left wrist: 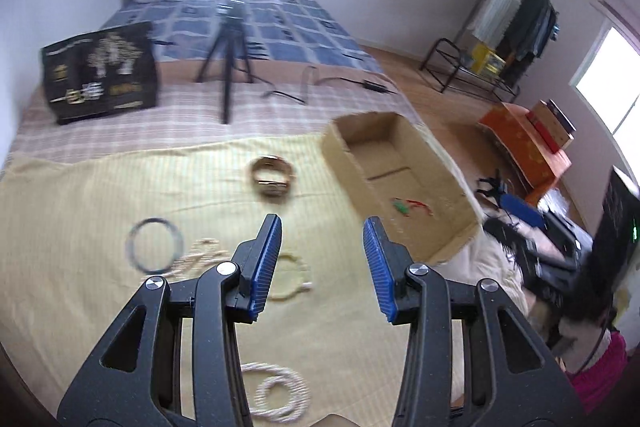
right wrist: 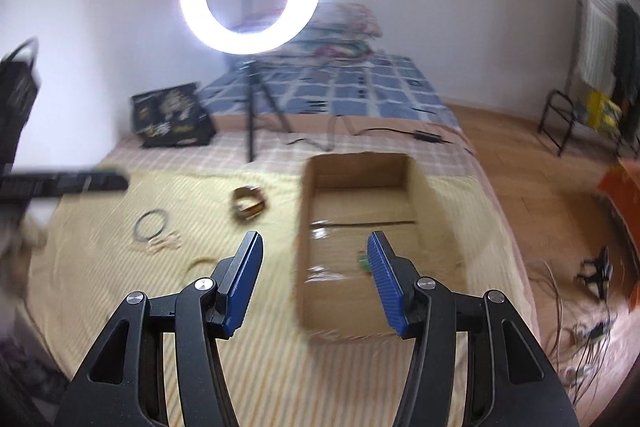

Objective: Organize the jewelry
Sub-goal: 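Move left tool to the dark blue bangle while right tool approaches another loose pearl bead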

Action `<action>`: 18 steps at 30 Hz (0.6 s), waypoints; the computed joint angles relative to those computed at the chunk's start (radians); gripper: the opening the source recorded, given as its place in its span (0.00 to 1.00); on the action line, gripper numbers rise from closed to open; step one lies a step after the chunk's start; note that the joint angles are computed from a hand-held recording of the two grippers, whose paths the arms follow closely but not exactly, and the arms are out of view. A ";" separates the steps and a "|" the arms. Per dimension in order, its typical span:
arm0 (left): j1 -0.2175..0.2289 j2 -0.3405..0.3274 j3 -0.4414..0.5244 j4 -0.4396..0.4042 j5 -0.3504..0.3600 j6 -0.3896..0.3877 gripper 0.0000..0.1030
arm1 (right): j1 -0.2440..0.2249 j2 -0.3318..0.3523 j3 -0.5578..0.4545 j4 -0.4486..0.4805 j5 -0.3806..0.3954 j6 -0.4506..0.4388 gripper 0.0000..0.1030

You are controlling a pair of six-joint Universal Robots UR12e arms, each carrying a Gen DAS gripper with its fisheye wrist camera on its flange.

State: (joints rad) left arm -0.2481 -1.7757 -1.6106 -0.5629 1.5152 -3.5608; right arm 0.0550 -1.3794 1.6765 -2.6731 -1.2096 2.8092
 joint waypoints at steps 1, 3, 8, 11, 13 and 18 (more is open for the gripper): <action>0.007 0.011 -0.013 0.002 0.007 -0.003 0.42 | 0.008 -0.005 0.006 0.010 0.007 -0.019 0.52; 0.024 0.035 -0.044 0.007 0.023 -0.010 0.42 | 0.020 -0.015 0.018 0.025 0.021 -0.047 0.52; 0.063 0.074 -0.107 -0.004 0.042 -0.034 0.42 | 0.052 -0.026 0.035 0.068 0.033 -0.090 0.52; 0.080 0.090 -0.139 -0.009 0.056 -0.034 0.42 | 0.066 -0.023 0.036 0.095 0.029 -0.099 0.52; 0.097 0.096 -0.153 -0.023 0.044 -0.043 0.42 | 0.074 -0.018 0.033 0.110 0.014 -0.103 0.52; 0.126 0.096 -0.167 -0.059 0.030 -0.054 0.42 | 0.085 0.005 0.014 0.152 -0.011 -0.084 0.52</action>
State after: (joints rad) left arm -0.1224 -1.6797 -1.7774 -0.6216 1.5450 -3.6148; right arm 0.1402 -1.3749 1.6906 -2.5212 -1.2202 2.7248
